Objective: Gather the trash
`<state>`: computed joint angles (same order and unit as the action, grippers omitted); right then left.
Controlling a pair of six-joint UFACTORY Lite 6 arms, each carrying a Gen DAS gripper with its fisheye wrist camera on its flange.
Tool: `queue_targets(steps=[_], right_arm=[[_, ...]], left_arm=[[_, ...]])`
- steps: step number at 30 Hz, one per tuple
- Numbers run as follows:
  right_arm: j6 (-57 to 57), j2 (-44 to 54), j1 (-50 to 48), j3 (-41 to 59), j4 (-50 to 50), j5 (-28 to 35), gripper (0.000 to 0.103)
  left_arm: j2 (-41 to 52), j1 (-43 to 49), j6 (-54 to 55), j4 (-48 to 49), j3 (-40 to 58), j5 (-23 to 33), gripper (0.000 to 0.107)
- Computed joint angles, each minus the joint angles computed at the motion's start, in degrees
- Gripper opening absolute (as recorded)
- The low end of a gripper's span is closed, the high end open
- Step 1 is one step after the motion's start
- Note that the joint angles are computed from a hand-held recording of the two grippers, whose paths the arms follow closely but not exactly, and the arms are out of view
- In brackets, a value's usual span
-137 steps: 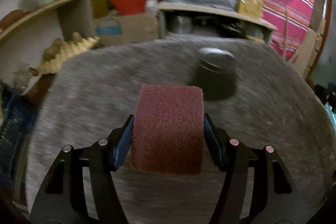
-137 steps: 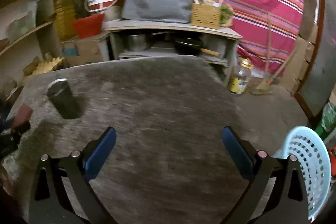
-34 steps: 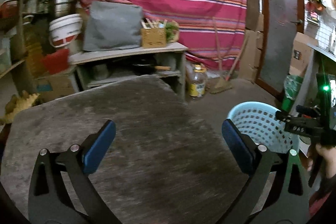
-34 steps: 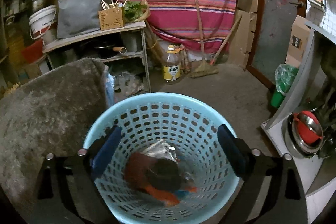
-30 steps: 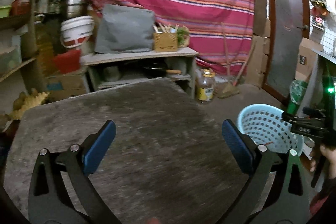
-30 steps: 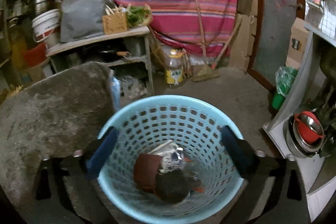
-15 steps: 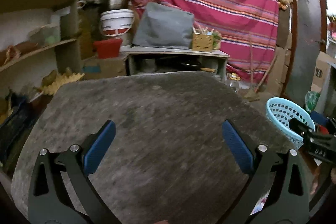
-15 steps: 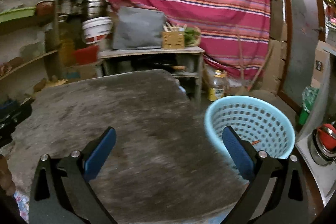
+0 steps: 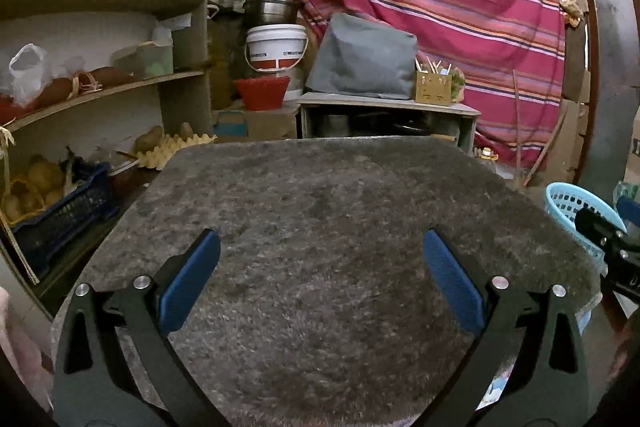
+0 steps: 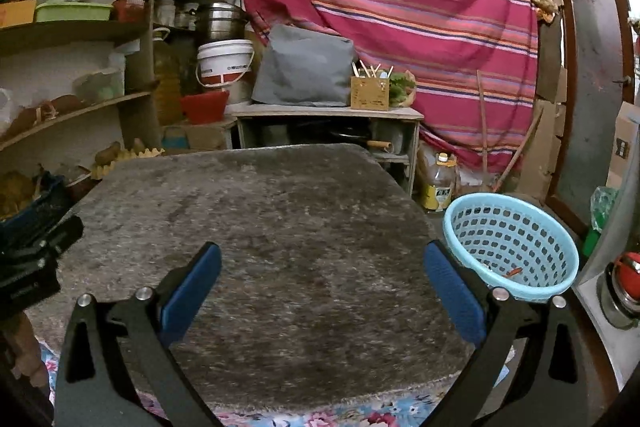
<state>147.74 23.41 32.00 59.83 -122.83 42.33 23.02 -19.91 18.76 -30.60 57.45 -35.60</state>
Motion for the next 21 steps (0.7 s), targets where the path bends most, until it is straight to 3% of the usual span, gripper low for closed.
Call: queue_targets(steps=[21], right_arm=[[-2.4,-1.4,1.4,0.5,1.3,1.3,0.099]], left_arm=[[-3.0,-1.6,1.6,-2.0,-1.5,-3.4,0.098]])
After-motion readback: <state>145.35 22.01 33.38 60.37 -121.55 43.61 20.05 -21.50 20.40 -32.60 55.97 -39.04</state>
